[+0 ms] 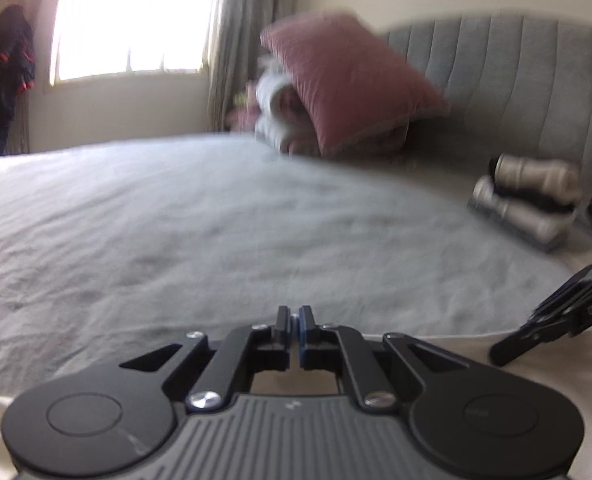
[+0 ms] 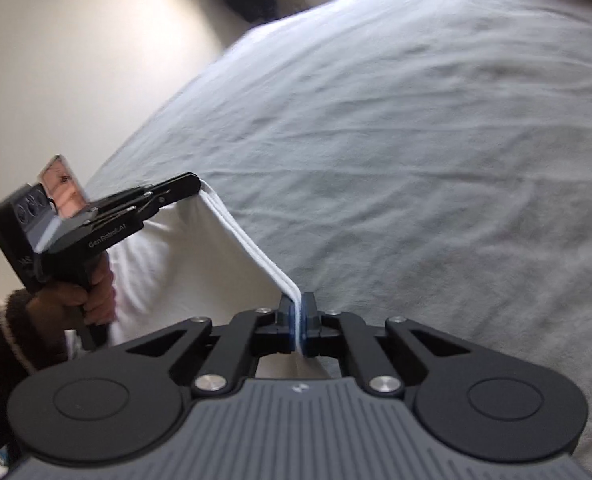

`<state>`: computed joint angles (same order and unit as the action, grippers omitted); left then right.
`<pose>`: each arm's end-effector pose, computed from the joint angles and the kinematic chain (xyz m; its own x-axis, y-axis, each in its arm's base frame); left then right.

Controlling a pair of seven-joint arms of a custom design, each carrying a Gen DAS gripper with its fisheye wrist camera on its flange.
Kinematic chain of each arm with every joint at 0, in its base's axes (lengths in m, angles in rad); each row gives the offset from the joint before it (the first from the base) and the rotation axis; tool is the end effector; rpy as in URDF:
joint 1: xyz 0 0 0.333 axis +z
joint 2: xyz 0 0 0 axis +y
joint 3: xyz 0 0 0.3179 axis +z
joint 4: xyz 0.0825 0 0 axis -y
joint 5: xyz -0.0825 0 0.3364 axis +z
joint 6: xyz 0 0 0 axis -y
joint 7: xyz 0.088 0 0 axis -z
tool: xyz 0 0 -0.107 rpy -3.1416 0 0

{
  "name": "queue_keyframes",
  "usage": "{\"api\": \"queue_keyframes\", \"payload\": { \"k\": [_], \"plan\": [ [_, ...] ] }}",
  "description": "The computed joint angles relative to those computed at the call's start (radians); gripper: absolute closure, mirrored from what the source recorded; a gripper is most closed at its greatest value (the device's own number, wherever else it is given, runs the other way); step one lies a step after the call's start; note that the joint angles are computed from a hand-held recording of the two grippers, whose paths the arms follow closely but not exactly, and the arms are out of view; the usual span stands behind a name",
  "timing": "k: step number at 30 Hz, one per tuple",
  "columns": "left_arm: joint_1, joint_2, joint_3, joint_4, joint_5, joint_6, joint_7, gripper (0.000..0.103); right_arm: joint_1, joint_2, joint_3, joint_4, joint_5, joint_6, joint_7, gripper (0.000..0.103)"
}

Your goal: Fold clothes

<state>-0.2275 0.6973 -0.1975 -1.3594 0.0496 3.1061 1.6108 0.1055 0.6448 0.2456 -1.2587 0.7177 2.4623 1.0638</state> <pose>0.6909 -0.2616 0.4691 -0.4092 -0.9112 0.0473 -0.4608 0.1616 -0.8727 0.7041 0.1982 0.4703 0.4416 -0.7452 -0.4998 -0.7972 -0.0703 -0.5996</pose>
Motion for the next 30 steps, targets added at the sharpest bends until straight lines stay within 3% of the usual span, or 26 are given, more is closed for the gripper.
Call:
{"api": "queue_keyframes", "payload": {
  "k": [1, 3, 7, 8, 9, 10, 13, 14, 17, 19, 24, 26, 28, 30],
  "plan": [
    [-0.008, 0.02, 0.007, 0.045, 0.002, -0.065, 0.0, 0.1, 0.001, 0.001, 0.0, -0.001, 0.0, 0.005, -0.002, 0.1],
    [-0.013, 0.033, 0.012, 0.074, 0.004, -0.114, -0.001, 0.099, 0.006, -0.005, 0.0, -0.013, -0.005, 0.024, -0.013, 0.1],
    [0.041, 0.036, -0.061, 0.093, -0.039, -0.175, 0.05, 0.097, 0.052, -0.07, -0.035, -0.106, -0.055, 0.125, 0.003, 0.087],
    [0.051, 0.029, -0.073, 0.09, -0.055, -0.184, 0.056, 0.092, 0.088, -0.092, -0.064, -0.138, -0.106, 0.177, 0.034, 0.079],
    [0.06, 0.022, -0.084, 0.086, -0.072, -0.195, 0.06, 0.09, 0.132, -0.114, -0.101, -0.176, -0.174, 0.243, 0.073, 0.063],
    [0.064, 0.008, -0.085, 0.071, -0.088, -0.195, 0.056, 0.085, 0.171, -0.137, -0.131, -0.222, -0.242, 0.316, 0.101, 0.056],
    [0.058, -0.076, -0.056, -0.051, -0.108, -0.114, 0.013, 0.077, 0.323, -0.192, -0.28, -0.339, -0.474, 0.492, 0.238, 0.052],
    [0.081, -0.104, -0.081, -0.098, -0.119, -0.083, 0.027, 0.072, 0.376, -0.202, -0.338, -0.361, -0.541, 0.514, 0.297, 0.052],
    [0.22, -0.182, -0.238, -0.261, -0.169, 0.019, 0.137, 0.062, 0.497, -0.229, -0.462, -0.423, -0.684, 0.558, 0.439, 0.052],
    [0.316, -0.205, -0.338, -0.333, -0.192, 0.057, 0.2, 0.058, 0.527, -0.234, -0.479, -0.446, -0.721, 0.571, 0.501, 0.052],
    [0.497, -0.233, -0.486, -0.457, -0.247, 0.068, 0.26, 0.053, 0.557, -0.225, -0.47, -0.468, -0.763, 0.569, 0.645, 0.052],
    [0.583, -0.225, -0.567, -0.483, -0.277, 0.071, 0.282, 0.052, 0.588, -0.223, -0.497, -0.478, -0.803, 0.558, 0.712, 0.051],
    [0.676, -0.209, -0.659, -0.504, -0.31, 0.078, 0.293, 0.05, 0.671, -0.218, -0.593, -0.501, -0.889, 0.578, 0.817, 0.044],
    [0.727, -0.214, -0.701, -0.534, -0.336, 0.12, 0.261, 0.049, 0.786, -0.213, -0.731, -0.531, -0.987, 0.606, 0.942, 0.038]
  ]
}}
